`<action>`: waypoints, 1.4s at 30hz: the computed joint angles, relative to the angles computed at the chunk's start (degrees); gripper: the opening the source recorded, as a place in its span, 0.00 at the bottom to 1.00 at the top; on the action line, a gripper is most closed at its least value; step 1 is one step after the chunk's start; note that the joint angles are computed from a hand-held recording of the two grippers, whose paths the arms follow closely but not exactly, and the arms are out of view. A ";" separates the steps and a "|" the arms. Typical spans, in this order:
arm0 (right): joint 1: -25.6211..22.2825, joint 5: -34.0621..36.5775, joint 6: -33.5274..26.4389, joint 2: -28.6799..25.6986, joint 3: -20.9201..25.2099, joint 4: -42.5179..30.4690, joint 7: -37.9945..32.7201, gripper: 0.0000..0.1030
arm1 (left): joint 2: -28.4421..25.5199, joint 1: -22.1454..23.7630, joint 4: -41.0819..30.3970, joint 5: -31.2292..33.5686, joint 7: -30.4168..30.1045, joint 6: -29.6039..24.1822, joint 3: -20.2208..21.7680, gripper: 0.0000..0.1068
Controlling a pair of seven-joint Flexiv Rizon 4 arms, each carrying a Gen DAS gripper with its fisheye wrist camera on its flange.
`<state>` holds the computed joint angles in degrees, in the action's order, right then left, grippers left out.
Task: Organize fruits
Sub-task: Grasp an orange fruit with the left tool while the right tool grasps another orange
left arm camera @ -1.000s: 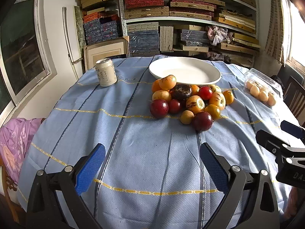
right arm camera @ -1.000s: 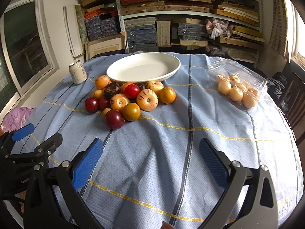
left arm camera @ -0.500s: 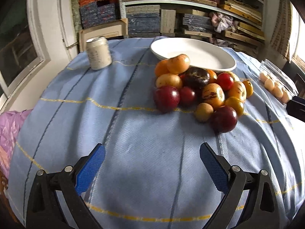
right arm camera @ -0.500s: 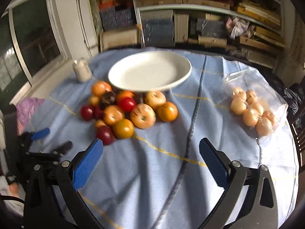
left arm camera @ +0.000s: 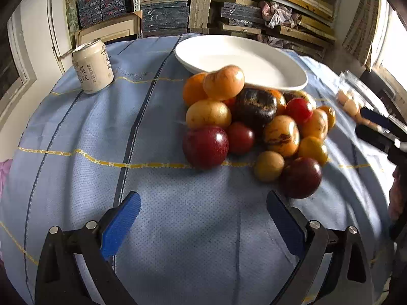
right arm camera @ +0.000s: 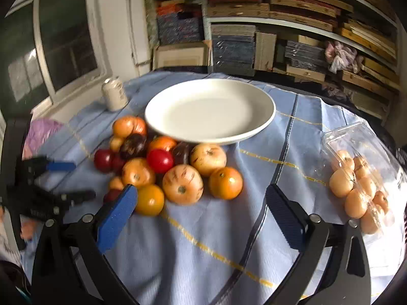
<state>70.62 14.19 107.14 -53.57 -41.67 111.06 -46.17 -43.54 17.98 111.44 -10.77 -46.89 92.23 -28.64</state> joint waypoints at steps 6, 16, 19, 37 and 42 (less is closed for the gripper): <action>-2.10 -0.80 -0.31 0.41 2.00 -0.17 0.44 0.96 | -0.81 -5.43 -2.73 0.35 -1.52 0.16 6.00 0.93; 0.10 -0.99 -3.19 -1.53 -1.27 0.05 1.91 0.96 | -2.28 -2.80 -2.34 0.83 -1.68 2.50 3.06 0.93; -2.26 -3.09 -2.79 -0.59 0.73 -0.42 2.06 0.96 | -2.27 -2.64 -2.45 1.45 -2.19 2.26 3.03 0.93; -12.27 -8.38 -4.69 0.55 8.46 -4.76 2.22 0.56 | -3.35 -3.94 -10.70 2.94 -0.11 1.74 0.59 0.93; -13.20 -10.39 -5.77 0.80 9.08 -5.17 2.84 0.56 | -5.74 -10.16 -16.89 2.01 0.03 1.96 5.81 0.93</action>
